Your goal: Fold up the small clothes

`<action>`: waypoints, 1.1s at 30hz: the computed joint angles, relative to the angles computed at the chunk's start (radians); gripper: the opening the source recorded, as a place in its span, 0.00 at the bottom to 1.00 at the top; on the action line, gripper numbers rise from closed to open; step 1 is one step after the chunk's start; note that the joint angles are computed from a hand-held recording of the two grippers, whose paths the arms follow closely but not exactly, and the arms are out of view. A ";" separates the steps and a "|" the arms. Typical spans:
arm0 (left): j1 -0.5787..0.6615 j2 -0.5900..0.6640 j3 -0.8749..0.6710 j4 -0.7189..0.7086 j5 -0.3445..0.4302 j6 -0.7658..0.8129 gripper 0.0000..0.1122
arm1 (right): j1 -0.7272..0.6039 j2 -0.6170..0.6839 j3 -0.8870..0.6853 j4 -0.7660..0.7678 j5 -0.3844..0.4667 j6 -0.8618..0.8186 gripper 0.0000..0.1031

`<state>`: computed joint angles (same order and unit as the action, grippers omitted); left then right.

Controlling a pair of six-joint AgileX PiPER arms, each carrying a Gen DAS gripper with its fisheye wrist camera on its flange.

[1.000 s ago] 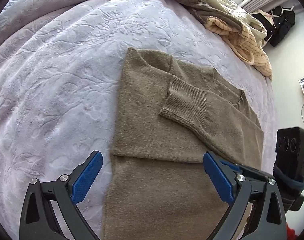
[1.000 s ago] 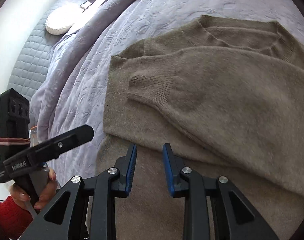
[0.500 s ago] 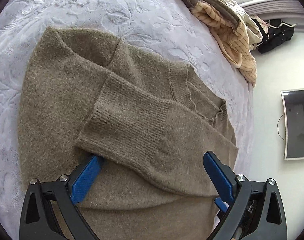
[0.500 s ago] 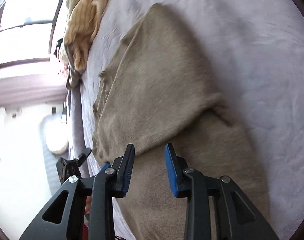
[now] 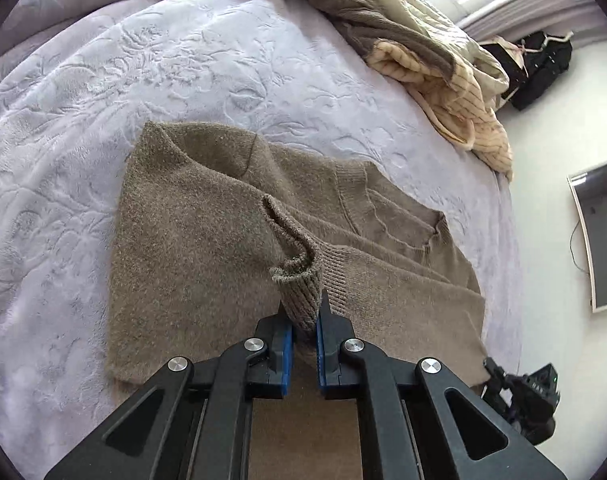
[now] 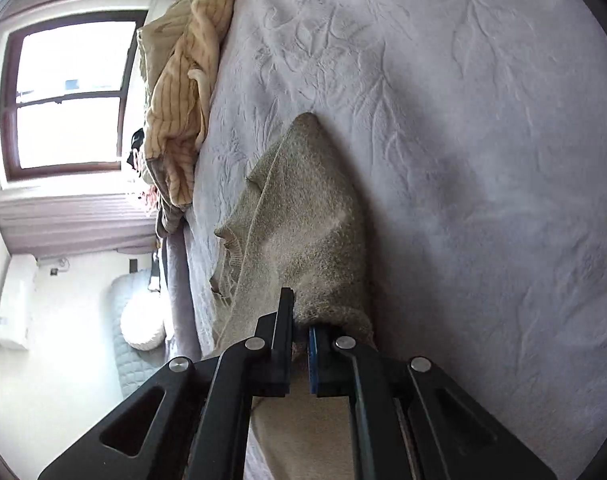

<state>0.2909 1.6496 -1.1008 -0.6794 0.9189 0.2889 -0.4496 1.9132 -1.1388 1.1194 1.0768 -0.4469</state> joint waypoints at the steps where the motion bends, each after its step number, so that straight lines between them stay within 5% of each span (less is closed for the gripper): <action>1: -0.006 -0.007 0.021 0.012 -0.014 0.012 0.09 | 0.006 0.008 -0.022 -0.037 0.001 0.004 0.06; 8: 0.043 0.027 0.089 -0.008 -0.019 0.053 0.12 | 0.027 0.066 -0.035 -0.158 -0.020 -0.063 0.06; 14: 0.077 -0.027 0.037 0.225 0.019 -0.061 0.14 | 0.015 0.024 -0.026 -0.212 0.007 -0.009 0.09; 18: 0.110 -0.021 0.009 0.214 0.051 0.005 0.15 | 0.012 -0.041 0.009 -0.230 0.049 -0.010 0.11; 21: 0.097 0.003 -0.009 0.181 0.055 0.049 0.75 | 0.038 -0.075 0.066 -0.164 0.110 -0.037 0.12; 25: 0.078 0.040 -0.027 0.120 0.071 0.120 0.74 | 0.210 -0.080 0.155 -0.001 0.121 -0.078 0.41; 31: 0.084 0.150 -0.098 0.037 0.193 0.141 0.73 | 0.510 0.039 0.159 0.324 -0.056 -0.095 0.44; 33: 0.112 0.197 -0.149 -0.012 0.287 0.132 0.61 | 0.530 0.072 0.156 0.396 -0.054 -0.104 0.44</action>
<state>0.4027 1.8465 -1.2497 -0.6915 1.2064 0.4208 0.0801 1.9855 -0.9823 1.5158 1.0232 -0.5505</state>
